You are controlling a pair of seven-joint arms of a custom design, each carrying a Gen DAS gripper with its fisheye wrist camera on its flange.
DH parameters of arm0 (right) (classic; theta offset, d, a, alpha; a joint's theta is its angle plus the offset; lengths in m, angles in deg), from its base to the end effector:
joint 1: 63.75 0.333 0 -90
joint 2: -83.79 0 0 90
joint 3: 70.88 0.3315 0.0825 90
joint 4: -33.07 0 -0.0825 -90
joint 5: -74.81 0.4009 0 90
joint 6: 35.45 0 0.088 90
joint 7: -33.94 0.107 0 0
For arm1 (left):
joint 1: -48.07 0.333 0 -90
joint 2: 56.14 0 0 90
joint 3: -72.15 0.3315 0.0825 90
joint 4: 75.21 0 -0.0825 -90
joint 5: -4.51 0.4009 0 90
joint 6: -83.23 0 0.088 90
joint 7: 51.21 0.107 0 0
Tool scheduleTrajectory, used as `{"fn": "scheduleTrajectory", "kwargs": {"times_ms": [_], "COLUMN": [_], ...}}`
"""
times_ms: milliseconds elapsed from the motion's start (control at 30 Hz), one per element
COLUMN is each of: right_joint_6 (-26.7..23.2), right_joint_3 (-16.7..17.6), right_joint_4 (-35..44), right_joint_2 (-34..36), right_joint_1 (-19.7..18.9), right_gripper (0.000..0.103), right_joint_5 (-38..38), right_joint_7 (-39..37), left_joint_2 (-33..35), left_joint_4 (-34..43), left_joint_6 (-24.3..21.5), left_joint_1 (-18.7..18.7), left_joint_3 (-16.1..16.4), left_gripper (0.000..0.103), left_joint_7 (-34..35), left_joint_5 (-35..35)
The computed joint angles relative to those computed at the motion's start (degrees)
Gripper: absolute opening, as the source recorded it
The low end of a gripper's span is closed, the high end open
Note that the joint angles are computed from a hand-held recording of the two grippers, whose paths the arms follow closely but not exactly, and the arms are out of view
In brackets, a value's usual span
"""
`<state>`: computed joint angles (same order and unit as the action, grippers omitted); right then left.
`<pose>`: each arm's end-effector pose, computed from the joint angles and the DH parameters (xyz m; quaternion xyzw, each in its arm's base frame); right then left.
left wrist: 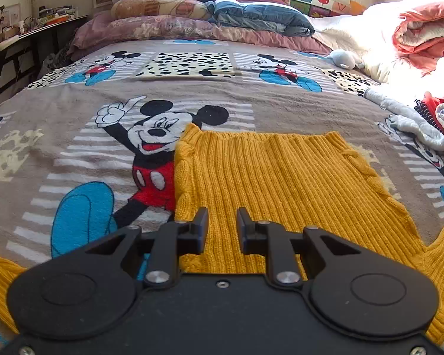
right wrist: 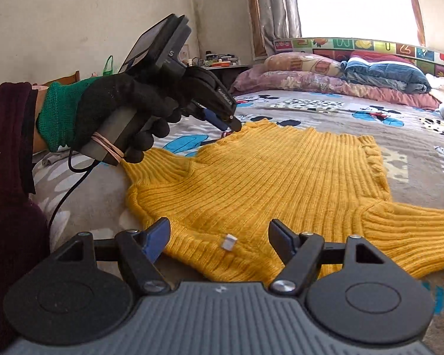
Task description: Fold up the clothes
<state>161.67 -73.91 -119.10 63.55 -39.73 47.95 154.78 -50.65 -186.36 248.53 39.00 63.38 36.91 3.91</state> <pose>0.3942 0.2056 0.4925 -0.6964 0.4854 -0.2226 0.4795 0.6175 -0.1944 0.5452 -0.5543 0.7228 -0.3429 0.2294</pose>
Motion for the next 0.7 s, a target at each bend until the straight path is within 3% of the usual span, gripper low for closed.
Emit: {"fn": "scheduleTrajectory", "kwargs": {"times_ms": [100, 133, 200, 267, 433, 533, 600, 700], "right_joint_6": [-2.1, -2.6, -2.9, -2.9, -1.7, -1.3, -1.1, -1.0], "right_joint_3": [-5.9, -9.6, -15.5, -17.9, -20.8, -21.4, -20.8, -21.7], "right_joint_4": [0.5, 0.7, 1.0, 1.0, 0.6, 0.2, 0.1, 0.8], "right_joint_2": [0.3, 0.1, -0.2, -0.2, -0.1, -0.3, -0.3, 0.0], "right_joint_1": [5.8, 9.2, 14.7, 17.1, 19.8, 20.1, 19.4, 19.8], "right_gripper": [0.074, 0.074, 0.074, 0.074, 0.078, 0.079, 0.079, 0.078], "right_joint_5": [-2.7, -3.7, -4.9, -5.1, -6.7, -7.7, -8.2, -9.5], "right_joint_7": [1.4, 2.3, 3.0, 3.2, 4.1, 5.1, 5.6, 6.6], "left_joint_2": [5.6, 7.7, 12.4, 17.9, 29.3, 32.7, 31.8, 26.7], "left_joint_4": [6.2, 8.8, 15.6, 24.0, 42.5, 48.8, 48.1, 41.0], "left_joint_6": [-3.4, -4.6, -7.7, -11.4, -19.9, -22.8, -22.0, -17.0], "left_joint_1": [-2.0, -2.6, -2.5, -3.1, -3.8, -4.8, -5.1, -4.5], "left_joint_3": [2.6, 3.7, 3.9, 4.7, 5.2, 6.6, 7.2, 6.4], "left_gripper": [0.018, 0.018, 0.018, 0.018, 0.022, 0.026, 0.026, 0.026], "left_joint_7": [-7.5, -9.4, -9.3, -9.4, -9.1, -11.4, -12.7, -13.0], "left_joint_5": [7.9, 9.9, 9.6, 10.0, 8.0, 8.4, 9.2, 9.0]}}
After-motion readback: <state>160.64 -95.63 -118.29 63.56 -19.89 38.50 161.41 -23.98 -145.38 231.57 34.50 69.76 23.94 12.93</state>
